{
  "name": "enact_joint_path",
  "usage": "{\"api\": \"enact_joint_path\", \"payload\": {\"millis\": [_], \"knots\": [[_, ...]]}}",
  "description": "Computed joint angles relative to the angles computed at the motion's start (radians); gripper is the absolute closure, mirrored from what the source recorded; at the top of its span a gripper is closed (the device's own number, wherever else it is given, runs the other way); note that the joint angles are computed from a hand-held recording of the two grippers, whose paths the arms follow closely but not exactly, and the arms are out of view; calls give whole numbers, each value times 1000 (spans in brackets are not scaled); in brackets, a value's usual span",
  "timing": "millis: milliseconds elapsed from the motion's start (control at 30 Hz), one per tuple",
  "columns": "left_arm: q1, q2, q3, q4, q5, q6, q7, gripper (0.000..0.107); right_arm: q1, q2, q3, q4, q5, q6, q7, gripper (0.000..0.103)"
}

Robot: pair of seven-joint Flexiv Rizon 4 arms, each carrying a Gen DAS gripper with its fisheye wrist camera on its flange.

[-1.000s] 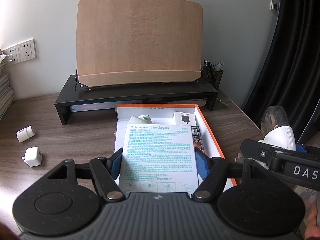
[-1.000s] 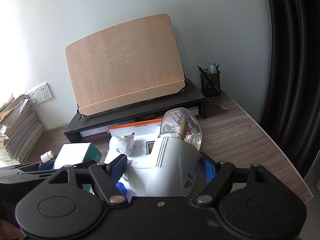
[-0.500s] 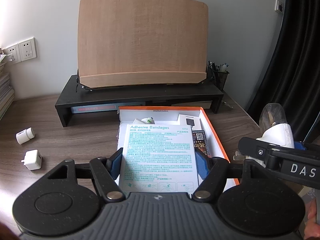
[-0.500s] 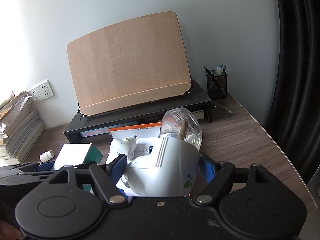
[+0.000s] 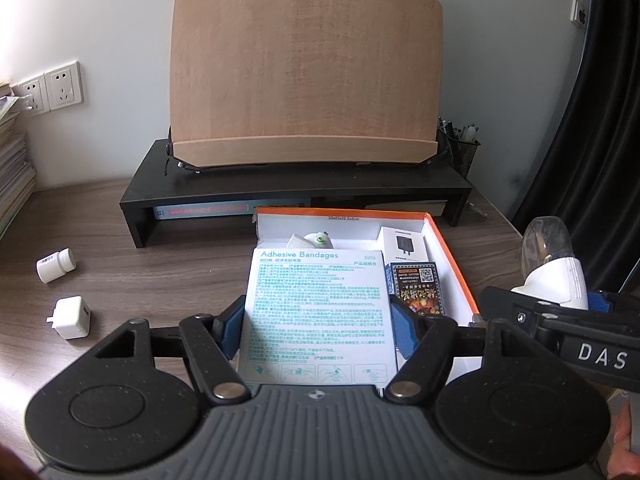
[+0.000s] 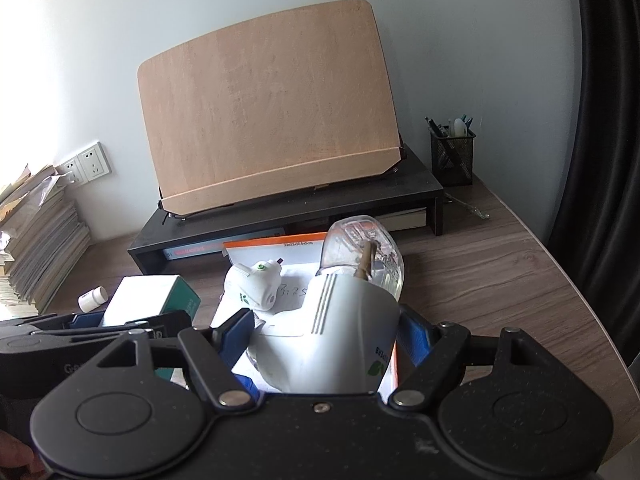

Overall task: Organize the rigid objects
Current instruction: 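Hold the bandage box and heater above the white box, lowering them toward its floor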

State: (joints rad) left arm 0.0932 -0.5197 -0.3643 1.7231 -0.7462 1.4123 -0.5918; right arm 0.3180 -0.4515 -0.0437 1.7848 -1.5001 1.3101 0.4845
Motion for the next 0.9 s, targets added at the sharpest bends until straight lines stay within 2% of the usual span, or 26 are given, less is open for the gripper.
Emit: {"api": "enact_joint_path", "payload": {"millis": [333,900], "knots": [[-6,-5,25,-8,22,-29,-28,35,30,-19,-3,4,88,5,-76,12],[-10,17,40,32,0,-47,-14,35,64,4,-10,53,121,-9,-71,12]]}}
